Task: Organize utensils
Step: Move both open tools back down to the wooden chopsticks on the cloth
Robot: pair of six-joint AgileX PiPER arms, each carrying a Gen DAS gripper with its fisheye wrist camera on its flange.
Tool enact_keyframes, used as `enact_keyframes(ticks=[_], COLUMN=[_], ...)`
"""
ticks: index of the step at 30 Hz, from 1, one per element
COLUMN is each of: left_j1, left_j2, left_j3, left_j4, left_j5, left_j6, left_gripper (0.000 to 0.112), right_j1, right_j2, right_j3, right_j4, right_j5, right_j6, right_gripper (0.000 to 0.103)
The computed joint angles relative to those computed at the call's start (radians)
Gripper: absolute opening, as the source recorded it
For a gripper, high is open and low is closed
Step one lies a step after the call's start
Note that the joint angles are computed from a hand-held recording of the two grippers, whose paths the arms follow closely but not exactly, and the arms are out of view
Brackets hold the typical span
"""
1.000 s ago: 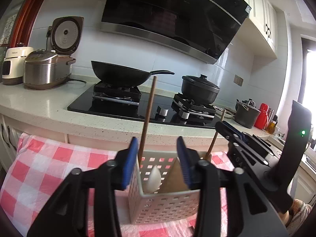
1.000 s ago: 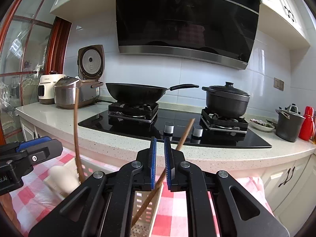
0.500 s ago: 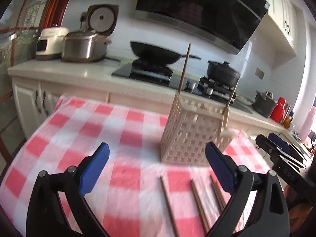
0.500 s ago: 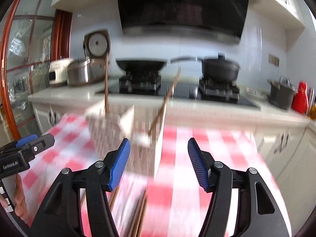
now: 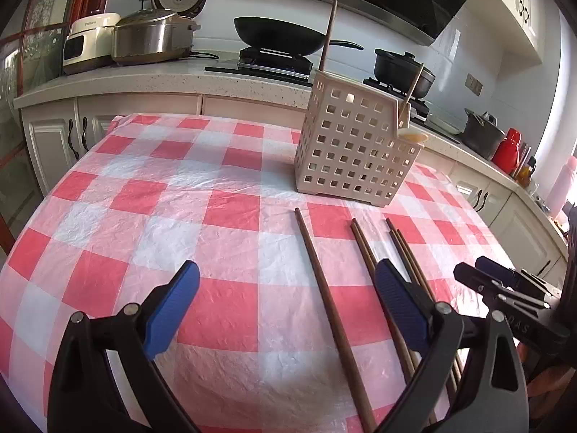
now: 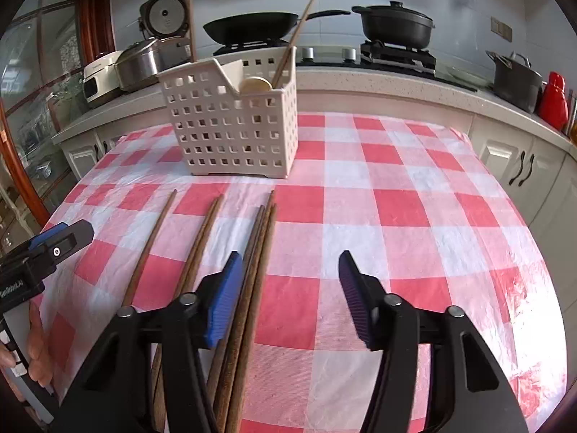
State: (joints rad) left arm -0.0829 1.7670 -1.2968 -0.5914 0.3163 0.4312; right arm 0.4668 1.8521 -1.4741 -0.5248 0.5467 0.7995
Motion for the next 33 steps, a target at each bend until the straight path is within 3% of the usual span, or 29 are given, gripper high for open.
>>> enact_keyframes(ticks=[5,10,23,31,33], left_j1=[-0.018,-0.024,0.007,-0.008,-0.016], left_j2=[0.010,0.014,0.042,0.052,0.060], left_j3=[-0.004,-0.008,-0.033,-0.050,-0.064], left_j4=[0.111,0.159,0.052,0.142,0.184], left_j5=[-0.017,-0.023,0.027,0.041,0.057], left_j6=[-0.092,-0.125,-0.033,-0.103,-0.138], left_gripper=[0.095,0.095,0.095,0.095,0.095], right_j1=[-0.011,-0.011,-0.006,-0.008,-0.016], right_j2=[0.054,0.112,0.231,0.304,0.294], right_j3=[-0.070,-0.149,-0.326,-0.449,-0.434], right_j4=[0.114,0.180,0.178,0.184,0.213], right_j5=[0.035,0.071,0.208,0.287,0.271], right_j6=[-0.123,-0.202,-0.244,-0.285,-0.306], right_gripper=[0.029,0.021,0.020,0.019,0.012])
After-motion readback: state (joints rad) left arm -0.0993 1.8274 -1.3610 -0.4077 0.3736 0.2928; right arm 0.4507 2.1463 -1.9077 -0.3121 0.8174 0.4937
